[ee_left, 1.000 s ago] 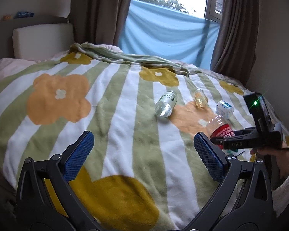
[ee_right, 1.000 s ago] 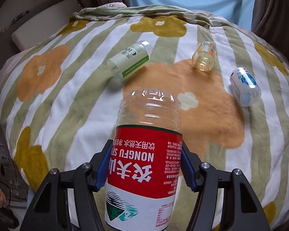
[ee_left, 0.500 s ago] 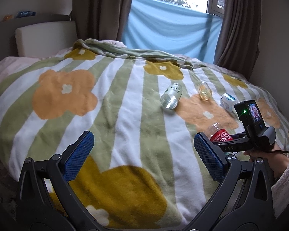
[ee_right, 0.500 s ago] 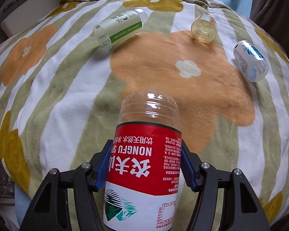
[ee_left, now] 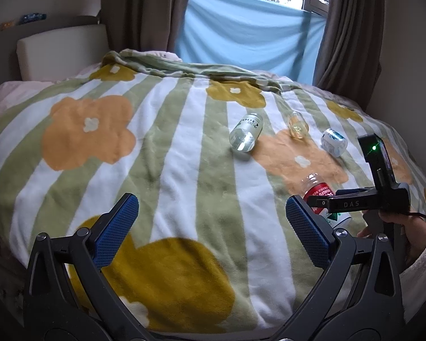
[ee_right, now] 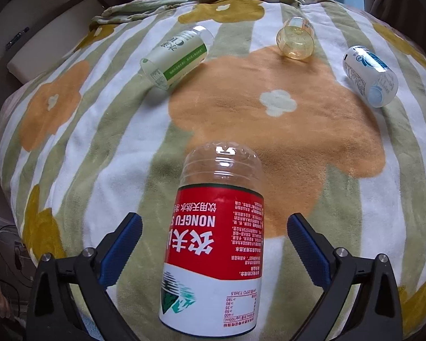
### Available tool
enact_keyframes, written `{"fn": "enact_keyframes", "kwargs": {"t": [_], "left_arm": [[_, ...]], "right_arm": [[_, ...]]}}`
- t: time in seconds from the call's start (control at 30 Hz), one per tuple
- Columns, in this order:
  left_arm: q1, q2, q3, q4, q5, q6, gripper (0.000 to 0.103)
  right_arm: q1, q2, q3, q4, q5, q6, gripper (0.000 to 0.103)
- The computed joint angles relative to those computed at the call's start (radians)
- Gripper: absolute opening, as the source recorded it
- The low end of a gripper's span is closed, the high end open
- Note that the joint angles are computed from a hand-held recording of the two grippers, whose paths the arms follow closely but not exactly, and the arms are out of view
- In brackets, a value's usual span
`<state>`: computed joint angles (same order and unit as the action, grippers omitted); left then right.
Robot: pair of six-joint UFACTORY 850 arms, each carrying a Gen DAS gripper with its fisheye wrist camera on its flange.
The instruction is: Flip cup upside down
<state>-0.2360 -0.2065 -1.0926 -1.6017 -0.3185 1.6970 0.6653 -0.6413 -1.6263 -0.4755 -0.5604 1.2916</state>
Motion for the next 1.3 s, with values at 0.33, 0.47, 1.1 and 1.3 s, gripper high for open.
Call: {"fn": "enact_keyframes", "kwargs": {"t": [0.33,0.47,1.1,1.3], "left_arm": [[-0.070,-0.058,-0.141,0.384,-0.111,-0.363,0.103],[-0.139,-0.136,-0.278,0.676,-0.184,-0.638,0.103],[-0.347,-0.802,-1.115,1.364,-0.928,-1.605,0.099],[-0.350,-0.832,-1.117,1.349,-0.955,-1.661,0.088]], "right_arm": [[0.093,0.225,0.222,-0.513,-0.052,0.368,0.103],[0.150,0.272,0.285,-0.684,-0.188,0.469,0.103],[0.191,0.401,0.582,-1.025,-0.157,0.972,0.103],[0.200,0.401,0.611,-1.049,-0.134,1.046,0.103]]}}
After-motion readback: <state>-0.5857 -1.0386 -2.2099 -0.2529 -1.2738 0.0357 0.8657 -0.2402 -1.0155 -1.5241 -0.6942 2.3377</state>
